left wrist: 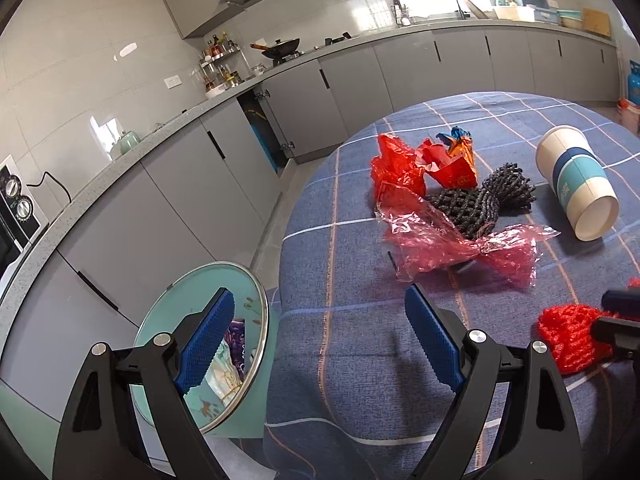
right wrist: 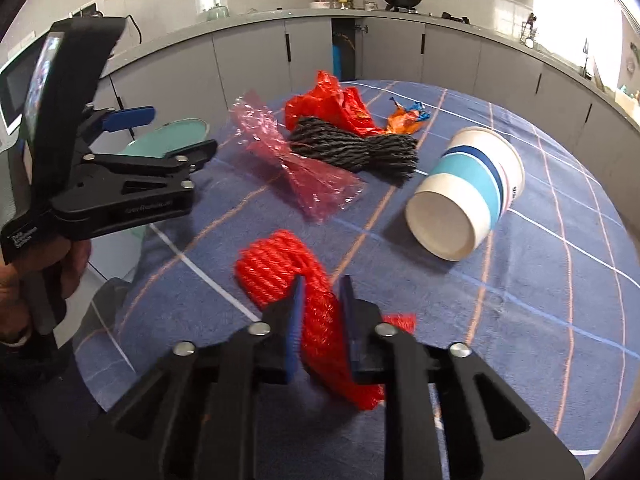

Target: Collect trash

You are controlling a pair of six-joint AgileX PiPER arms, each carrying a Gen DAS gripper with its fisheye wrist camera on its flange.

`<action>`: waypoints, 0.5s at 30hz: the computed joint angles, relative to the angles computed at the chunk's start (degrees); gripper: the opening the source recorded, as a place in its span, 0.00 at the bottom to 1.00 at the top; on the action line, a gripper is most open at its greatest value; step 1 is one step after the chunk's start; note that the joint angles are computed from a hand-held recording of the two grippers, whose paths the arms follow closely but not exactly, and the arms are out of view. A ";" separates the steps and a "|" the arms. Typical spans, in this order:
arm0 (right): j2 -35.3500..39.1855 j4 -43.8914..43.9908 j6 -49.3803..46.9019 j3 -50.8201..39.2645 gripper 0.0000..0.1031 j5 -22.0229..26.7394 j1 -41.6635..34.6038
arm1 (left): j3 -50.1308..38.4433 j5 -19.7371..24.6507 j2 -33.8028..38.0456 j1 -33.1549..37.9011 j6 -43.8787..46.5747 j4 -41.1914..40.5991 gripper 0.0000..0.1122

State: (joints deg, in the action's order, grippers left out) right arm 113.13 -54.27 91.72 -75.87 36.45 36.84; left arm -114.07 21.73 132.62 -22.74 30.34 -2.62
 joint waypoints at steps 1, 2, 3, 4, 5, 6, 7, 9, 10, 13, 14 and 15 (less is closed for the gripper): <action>-0.01 -0.13 -0.11 -0.09 0.13 0.11 0.24 | -0.04 0.12 -0.10 -0.03 0.42 -0.60 0.77; -0.17 -0.34 0.10 -0.13 0.12 0.27 0.51 | 0.11 -0.02 -0.28 -0.09 0.68 -0.97 0.77; -0.57 -1.75 1.58 0.12 0.11 0.66 1.04 | 0.48 -0.29 -0.53 -0.16 0.97 -1.23 0.77; -1.58 -5.05 5.33 1.20 0.11 1.41 1.93 | 0.58 -0.38 -0.66 -0.25 1.33 -1.52 0.77; -2.51 -7.30 7.83 1.84 0.11 2.49 2.67 | 0.59 -0.42 -0.76 -0.38 1.38 -1.61 0.77; -3.27 -8.88 9.54 2.21 0.11 4.21 3.40 | 0.35 -0.29 -0.79 -0.51 1.95 -2.47 0.77; -4.07 -10.23 10.90 2.39 0.11 6.85 4.24 | -0.24 0.14 -0.61 -0.71 2.57 -3.33 0.77; -5.22 -12.02 12.92 2.86 0.11 11.36 5.20 | -1.73 0.72 0.03 -1.48 1.87 -2.80 0.77; -5.68 -12.73 13.87 3.15 0.11 13.89 5.76 | -2.63 1.01 0.41 -1.88 1.59 -2.63 0.78; -7.12 -14.55 17.23 4.98 0.11 19.33 6.58 | -7.38 3.78 2.86 -2.86 1.01 -2.51 0.82; -7.49 -14.99 18.11 5.58 0.11 20.76 6.88 | -8.99 4.76 3.78 -3.16 0.44 -2.07 0.82; -7.53 -15.10 18.11 5.70 0.11 21.48 6.89 | -10.87 5.93 4.95 -3.42 0.56 -2.18 0.82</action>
